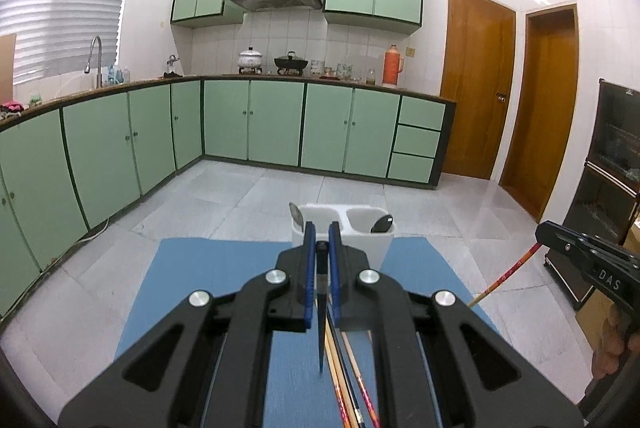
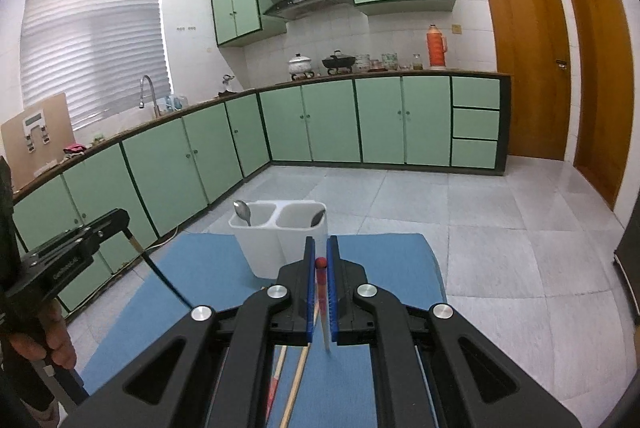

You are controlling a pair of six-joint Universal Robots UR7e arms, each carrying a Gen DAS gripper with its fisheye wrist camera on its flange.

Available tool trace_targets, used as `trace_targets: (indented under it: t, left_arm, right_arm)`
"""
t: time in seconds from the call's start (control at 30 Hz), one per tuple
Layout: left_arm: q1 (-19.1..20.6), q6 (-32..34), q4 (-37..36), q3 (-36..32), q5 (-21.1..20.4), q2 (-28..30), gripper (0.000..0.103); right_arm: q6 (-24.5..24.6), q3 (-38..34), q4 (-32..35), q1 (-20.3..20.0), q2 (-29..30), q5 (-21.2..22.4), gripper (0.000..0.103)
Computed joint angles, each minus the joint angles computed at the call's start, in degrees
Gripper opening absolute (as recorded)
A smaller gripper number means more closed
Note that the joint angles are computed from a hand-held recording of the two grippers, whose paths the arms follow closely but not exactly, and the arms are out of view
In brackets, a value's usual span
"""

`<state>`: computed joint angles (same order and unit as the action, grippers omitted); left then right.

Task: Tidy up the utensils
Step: 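Lift both chopsticks and insert them upright into the white holder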

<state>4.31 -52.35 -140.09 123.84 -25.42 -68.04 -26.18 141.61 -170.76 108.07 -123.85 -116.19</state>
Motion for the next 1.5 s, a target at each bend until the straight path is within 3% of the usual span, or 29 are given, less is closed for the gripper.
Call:
trace_targets:
  t: [0.33, 0.53, 0.87, 1.03, 1.23, 1.33, 1.5]
  left_arm:
    - [1.04, 7.9, -6.84, -1.91, 1.01, 1.24, 0.005]
    - [1.61, 15.4, -14.53, -3.61, 2.45, 2.53, 0.005]
    - [3.82, 41.45, -40.47, -12.89, 4.5, 10.96, 0.005]
    - [6.75, 53.78, -51.85, -20.48, 2.61, 16.81, 0.005]
    - [11.08, 64.35, -60.46, -27.67, 0.04, 23.23, 0.005]
    - [13.12, 66.0, -62.15, -29.61, -0.99, 25.6, 0.005]
    - [16.25, 59.57, -55.89, -29.04, -1.99, 27.21, 0.005]
  right_arm:
    - [-1.53, -3.69, -0.05, 1.88, 4.15, 0.24, 0.005]
    - [-2.52, -6.66, -1.09, 4.36, 6.76, 0.6, 0.005]
    - [-5.52, -13.45, -7.86, 8.82, 15.64, 0.97, 0.005]
    - [-6.89, -17.26, -11.16, 8.41, 21.01, 2.64, 0.005]
    - [-8.22, -20.64, -13.46, 5.83, 27.01, 4.54, 0.005]
    - [-8.51, -21.32, -14.21, 4.25, 29.43, 4.76, 0.005]
    - [-8.03, -20.62, -14.26, 0.89, 32.08, 5.37, 0.005]
